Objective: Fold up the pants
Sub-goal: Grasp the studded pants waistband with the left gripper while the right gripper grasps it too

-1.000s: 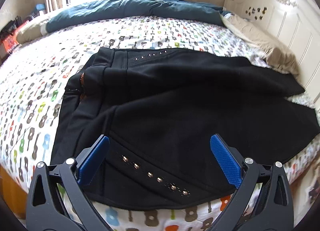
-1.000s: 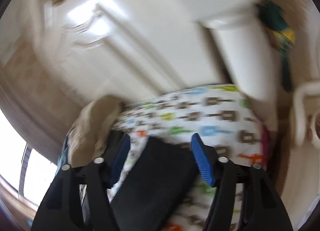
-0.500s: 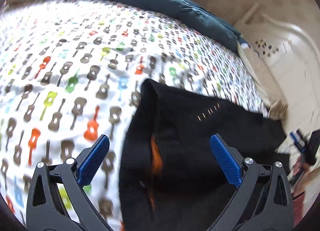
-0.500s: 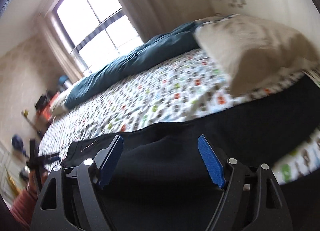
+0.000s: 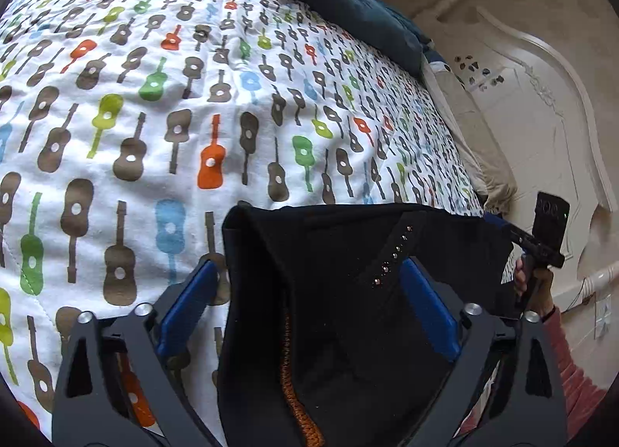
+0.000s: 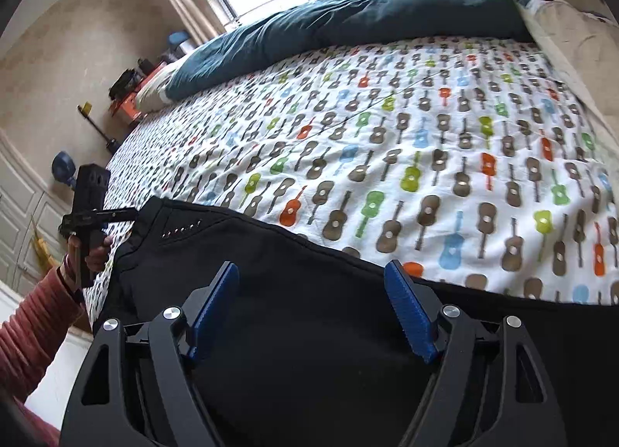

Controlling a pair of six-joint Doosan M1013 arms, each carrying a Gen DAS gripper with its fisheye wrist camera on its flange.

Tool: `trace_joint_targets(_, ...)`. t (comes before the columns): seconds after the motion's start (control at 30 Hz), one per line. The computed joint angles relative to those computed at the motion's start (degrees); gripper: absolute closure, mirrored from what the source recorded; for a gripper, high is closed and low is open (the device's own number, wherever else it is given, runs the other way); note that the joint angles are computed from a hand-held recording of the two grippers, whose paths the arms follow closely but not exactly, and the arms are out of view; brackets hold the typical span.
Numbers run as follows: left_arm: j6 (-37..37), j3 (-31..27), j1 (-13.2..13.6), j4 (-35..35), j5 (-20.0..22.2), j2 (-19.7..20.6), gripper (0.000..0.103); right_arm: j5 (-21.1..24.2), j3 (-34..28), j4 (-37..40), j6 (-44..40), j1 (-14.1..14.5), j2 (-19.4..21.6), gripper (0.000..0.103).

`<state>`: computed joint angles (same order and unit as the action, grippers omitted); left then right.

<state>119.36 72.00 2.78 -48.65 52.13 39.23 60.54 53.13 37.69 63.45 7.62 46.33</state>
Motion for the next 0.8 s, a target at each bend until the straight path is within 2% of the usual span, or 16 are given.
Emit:
trace_joint_targets(0.07, -0.9, -1.6, -0.2, 0.7, 2.9, 1.0, 0.064, 3.8, -4.3, -2.1, -0.4, 0.6, 2.5, 0.026)
trace_joint_targets(0.13, -3.6, -2.6, -0.5, 2.8, 3.9, 1.7, 0.070, 9.1, -9.3, -2.8, -1.5, 1.0, 5.5, 0.026)
trace_joint_targets(0.2, -4.4, -2.9, -0.8, 4.8, 3.3, 1.9, 0.083, 13.1, -13.8, -5.6, -1.4, 1.8, 8.0, 0.026)
trace_joint_targets(0.33, -5.1, -3.7, -0.8, 5.0, 4.6, 2.4, 0.094, 20.2, -22.1, -10.7, -1.8, 3.3, 12.8, 0.026)
trace_joint_targets(0.4, -6.1, -3.8, -1.2, 7.0, 4.1, 2.2, 0.094, 21.8, -24.0, -14.4, -0.5, 4.2, 13.8, 0.046)
trace_joint_targets(0.43, -6.6, -3.9, -1.4, 8.1, 3.7, 2.0, 0.095, 22.4, -25.1, -15.1, -0.5, 4.4, 14.2, 0.065)
trace_joint_targets(0.47, -7.0, -3.9, -1.6, 8.9, 3.1, 1.7, 0.095, 23.2, -26.2, -14.3, -0.1, 4.3, 14.5, 0.089)
trace_joint_targets(0.5, -6.7, -3.9, -1.6, 8.7, 2.5, 1.5, 0.095, 22.1, -25.4, -14.0, 0.5, 4.3, 13.7, 0.089)
trace_joint_targets(0.63, -2.6, -2.6, -1.0, 2.6, 0.4, -0.2, 0.096, 11.5, -15.7, -13.1, -1.5, 4.2, 6.5, 0.089)
trace_joint_targets(0.8, 5.2, 2.4, -0.7, -4.5, -2.0, -4.3, 0.096, -3.9, 1.4, -10.8, -7.7, 4.3, -5.0, 0.090)
